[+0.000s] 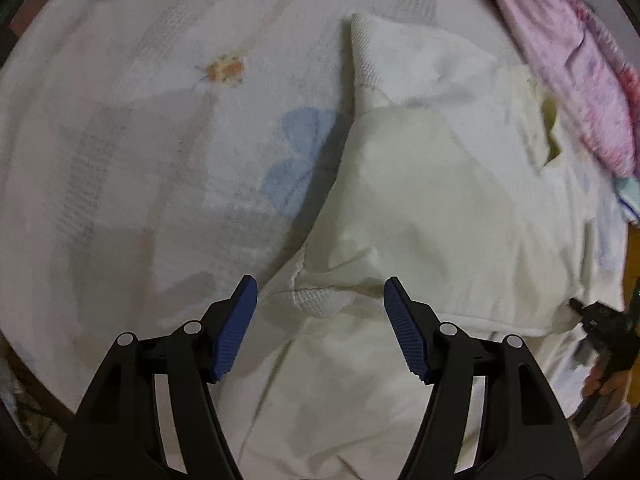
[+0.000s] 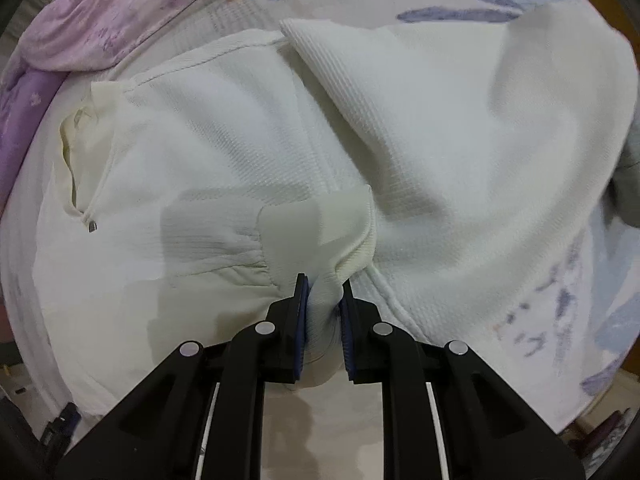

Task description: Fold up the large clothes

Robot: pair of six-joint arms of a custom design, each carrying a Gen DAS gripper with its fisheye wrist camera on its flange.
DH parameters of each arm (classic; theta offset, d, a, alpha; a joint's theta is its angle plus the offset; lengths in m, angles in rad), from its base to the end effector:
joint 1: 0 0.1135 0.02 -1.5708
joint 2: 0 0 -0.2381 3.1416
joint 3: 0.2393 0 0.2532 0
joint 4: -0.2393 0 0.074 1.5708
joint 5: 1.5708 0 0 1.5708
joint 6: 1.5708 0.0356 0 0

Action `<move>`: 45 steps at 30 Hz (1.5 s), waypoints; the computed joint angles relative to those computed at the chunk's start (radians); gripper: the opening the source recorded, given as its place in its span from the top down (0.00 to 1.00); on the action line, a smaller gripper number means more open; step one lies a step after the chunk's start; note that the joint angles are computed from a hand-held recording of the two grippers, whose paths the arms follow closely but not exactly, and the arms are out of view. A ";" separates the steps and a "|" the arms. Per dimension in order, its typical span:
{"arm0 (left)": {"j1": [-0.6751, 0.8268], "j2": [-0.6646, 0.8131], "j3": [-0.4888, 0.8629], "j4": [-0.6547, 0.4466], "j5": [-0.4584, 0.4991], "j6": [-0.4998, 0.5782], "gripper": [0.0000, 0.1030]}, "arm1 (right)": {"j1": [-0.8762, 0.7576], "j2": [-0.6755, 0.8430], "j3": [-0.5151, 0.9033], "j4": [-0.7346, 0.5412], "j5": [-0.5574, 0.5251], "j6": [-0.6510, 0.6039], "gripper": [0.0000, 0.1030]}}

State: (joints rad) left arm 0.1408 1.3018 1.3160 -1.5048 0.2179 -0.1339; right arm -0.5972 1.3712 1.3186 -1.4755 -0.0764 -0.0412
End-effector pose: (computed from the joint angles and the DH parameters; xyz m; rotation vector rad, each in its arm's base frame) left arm 0.2095 0.0219 0.2981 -0.4034 3.0162 -0.3324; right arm 0.1886 -0.1250 0.2845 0.8417 2.9584 0.0910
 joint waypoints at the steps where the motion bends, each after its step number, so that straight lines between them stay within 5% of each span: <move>1: 0.012 0.004 0.005 0.012 0.020 -0.003 0.26 | 0.016 -0.003 0.008 -0.014 0.017 -0.005 0.87; 4: 0.068 0.029 -0.007 0.039 0.089 -0.012 0.20 | 0.071 -0.011 -0.018 -0.008 0.051 0.021 0.86; 5: 0.078 0.049 -0.036 0.059 0.110 -0.014 0.34 | 0.074 -0.011 -0.032 -0.001 0.052 0.035 0.86; 6: 0.067 0.076 -0.055 0.065 0.102 -0.001 0.78 | 0.084 -0.007 -0.036 0.005 0.056 0.058 0.86; 9: 0.049 0.086 -0.098 0.092 0.077 0.041 0.90 | 0.122 0.022 0.000 0.000 0.056 0.109 0.86; 16: 0.070 0.065 -0.001 0.076 -0.029 0.041 0.97 | 0.265 0.044 0.094 -0.014 -0.015 0.165 0.86; 19: 0.060 0.128 -0.035 0.119 -0.050 0.046 0.97 | 0.330 0.057 0.054 0.023 0.034 0.183 0.86; 22: -0.020 0.199 0.035 0.065 -0.121 0.082 0.89 | 0.334 0.084 0.000 0.025 0.065 0.180 0.84; 24: -0.031 0.230 0.138 0.005 -0.138 0.087 0.57 | 0.326 0.089 0.043 -0.021 0.078 0.173 0.75; 26: -0.029 0.269 0.255 -0.005 -0.085 0.107 0.38 | 0.326 0.104 0.097 -0.048 0.066 0.190 0.74; 32: -0.058 0.516 0.436 0.122 -0.016 0.039 0.35 | 0.301 0.197 0.148 0.000 -0.032 0.221 0.55; 33: -0.075 0.589 0.467 0.153 -0.014 -0.004 0.43 | 0.301 0.215 0.138 0.019 -0.041 0.223 0.55; 34: -0.108 0.628 0.475 0.200 -0.049 -0.054 0.63 | 0.312 0.231 0.120 0.044 -0.039 0.232 0.57; 35: -0.109 0.629 0.452 0.242 -0.083 -0.077 0.89 | 0.332 0.230 0.109 0.072 -0.015 0.243 0.75; 36: -0.111 0.629 0.450 0.241 -0.106 -0.092 0.91 | 0.350 0.223 0.108 0.087 0.030 0.251 0.94; 45: -0.136 0.591 0.399 0.349 -0.289 -0.062 0.96 | 0.360 0.261 0.180 0.130 0.050 0.237 0.96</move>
